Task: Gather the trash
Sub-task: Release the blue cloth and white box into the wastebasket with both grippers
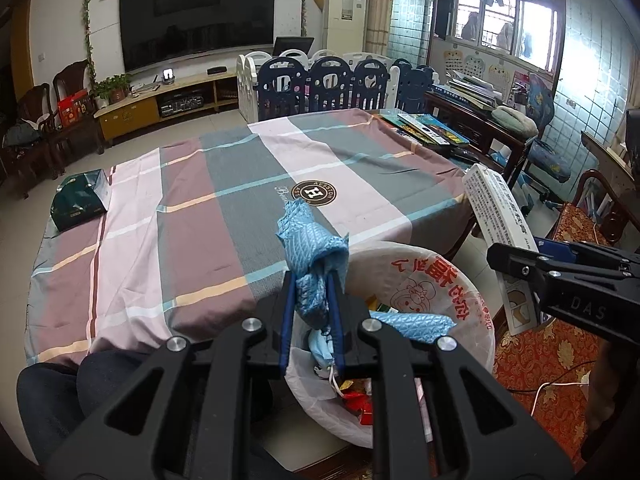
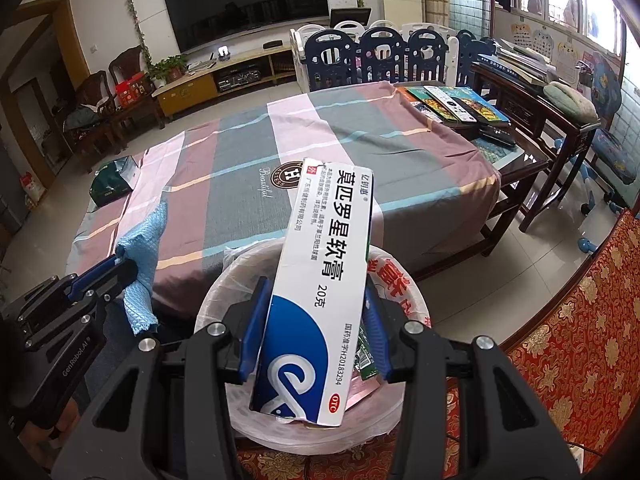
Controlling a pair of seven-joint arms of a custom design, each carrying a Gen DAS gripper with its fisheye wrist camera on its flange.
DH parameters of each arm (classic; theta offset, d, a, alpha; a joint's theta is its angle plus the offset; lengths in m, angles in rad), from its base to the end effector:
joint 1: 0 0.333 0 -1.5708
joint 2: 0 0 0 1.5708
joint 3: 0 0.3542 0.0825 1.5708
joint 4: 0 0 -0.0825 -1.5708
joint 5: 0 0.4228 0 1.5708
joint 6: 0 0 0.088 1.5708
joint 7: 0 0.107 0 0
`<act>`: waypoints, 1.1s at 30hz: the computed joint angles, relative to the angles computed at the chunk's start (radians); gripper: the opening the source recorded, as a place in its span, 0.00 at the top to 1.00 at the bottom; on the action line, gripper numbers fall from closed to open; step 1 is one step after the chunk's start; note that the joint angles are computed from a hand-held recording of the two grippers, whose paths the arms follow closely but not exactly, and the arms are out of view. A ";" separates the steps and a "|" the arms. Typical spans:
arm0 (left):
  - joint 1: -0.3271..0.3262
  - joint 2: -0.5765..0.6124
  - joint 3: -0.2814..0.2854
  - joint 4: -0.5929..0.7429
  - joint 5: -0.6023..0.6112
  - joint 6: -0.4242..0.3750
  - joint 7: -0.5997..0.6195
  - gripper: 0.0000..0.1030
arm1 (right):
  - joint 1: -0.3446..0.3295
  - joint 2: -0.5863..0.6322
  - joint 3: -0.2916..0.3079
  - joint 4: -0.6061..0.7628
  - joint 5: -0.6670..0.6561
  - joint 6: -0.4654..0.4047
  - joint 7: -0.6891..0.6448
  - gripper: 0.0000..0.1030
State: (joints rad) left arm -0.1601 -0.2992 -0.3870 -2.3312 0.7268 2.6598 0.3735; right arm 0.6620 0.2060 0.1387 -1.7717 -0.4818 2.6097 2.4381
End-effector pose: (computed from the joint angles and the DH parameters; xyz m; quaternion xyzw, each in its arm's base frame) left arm 0.4319 -0.3010 0.5259 -0.6719 0.6230 -0.2877 0.2788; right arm 0.4906 0.5090 0.5362 -0.7432 0.5719 -0.1514 0.3124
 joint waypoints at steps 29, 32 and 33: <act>-0.018 0.070 0.044 0.021 -0.254 0.055 0.216 0.32 | -0.026 0.021 0.029 0.002 0.165 -0.050 -0.100 0.48; 0.002 0.020 0.025 0.021 -0.179 -0.005 0.156 0.27 | -0.010 0.016 0.017 0.006 0.144 -0.047 -0.081 0.35; 0.008 0.001 0.017 0.019 -0.156 -0.025 0.136 0.25 | -0.004 0.011 0.012 0.007 0.129 -0.049 -0.066 0.33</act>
